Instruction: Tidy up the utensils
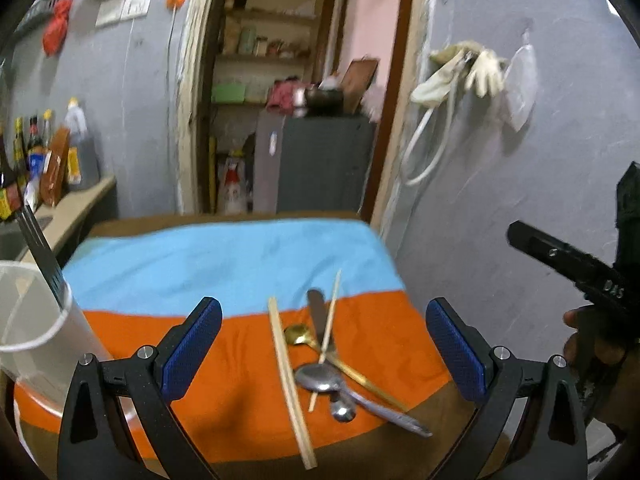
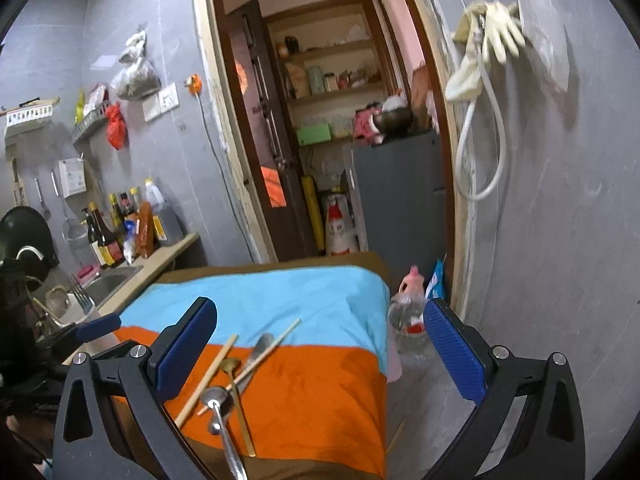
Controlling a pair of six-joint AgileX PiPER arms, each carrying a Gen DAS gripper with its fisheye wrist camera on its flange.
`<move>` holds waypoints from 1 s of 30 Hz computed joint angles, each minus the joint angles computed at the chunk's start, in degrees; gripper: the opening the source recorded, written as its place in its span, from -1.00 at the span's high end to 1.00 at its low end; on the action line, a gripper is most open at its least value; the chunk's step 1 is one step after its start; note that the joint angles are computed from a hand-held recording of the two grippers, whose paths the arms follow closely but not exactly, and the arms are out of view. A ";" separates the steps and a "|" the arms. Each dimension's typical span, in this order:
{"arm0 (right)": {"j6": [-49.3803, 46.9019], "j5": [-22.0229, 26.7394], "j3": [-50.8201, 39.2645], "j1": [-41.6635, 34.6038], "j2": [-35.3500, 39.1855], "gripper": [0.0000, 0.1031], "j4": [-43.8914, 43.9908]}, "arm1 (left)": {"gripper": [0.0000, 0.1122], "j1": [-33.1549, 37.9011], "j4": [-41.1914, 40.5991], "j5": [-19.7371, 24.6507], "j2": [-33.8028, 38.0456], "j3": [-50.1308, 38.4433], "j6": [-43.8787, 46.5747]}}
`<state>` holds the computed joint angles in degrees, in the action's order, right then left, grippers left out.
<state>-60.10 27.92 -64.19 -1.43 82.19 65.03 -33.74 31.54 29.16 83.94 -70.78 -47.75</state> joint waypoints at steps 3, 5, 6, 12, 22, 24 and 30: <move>-0.17 1.92 -1.00 -0.59 2.84 -0.97 0.43 | -0.77 -0.06 1.50 2.15 1.93 -0.53 -2.40; 0.89 4.04 -2.35 -0.70 5.07 -0.90 -0.12 | -0.76 0.83 1.36 0.11 2.70 0.27 -2.71; 1.79 4.74 -2.98 -0.71 5.92 -0.75 -0.94 | -0.76 1.21 1.55 -0.67 2.95 0.84 -2.97; 6.62 6.80 -6.30 2.29 11.31 -0.44 -6.28 | -0.35 3.92 -3.83 -0.12 6.74 -0.78 2.19; 17.19 10.22 -16.22 6.52 21.15 0.12 -16.18 | 0.54 10.02 -19.60 5.56 13.35 -6.50 14.39; 18.38 10.53 -17.40 7.08 22.20 0.13 -17.07 | 0.58 10.62 -20.77 6.44 14.12 -7.19 16.02; 21.67 11.87 -21.10 8.43 25.18 0.15 -20.24 | 0.62 11.07 -21.13 8.38 15.48 -9.07 17.82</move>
<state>-38.43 39.80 -85.29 7.00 107.37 44.79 -22.67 10.42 37.54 99.42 -79.85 -29.93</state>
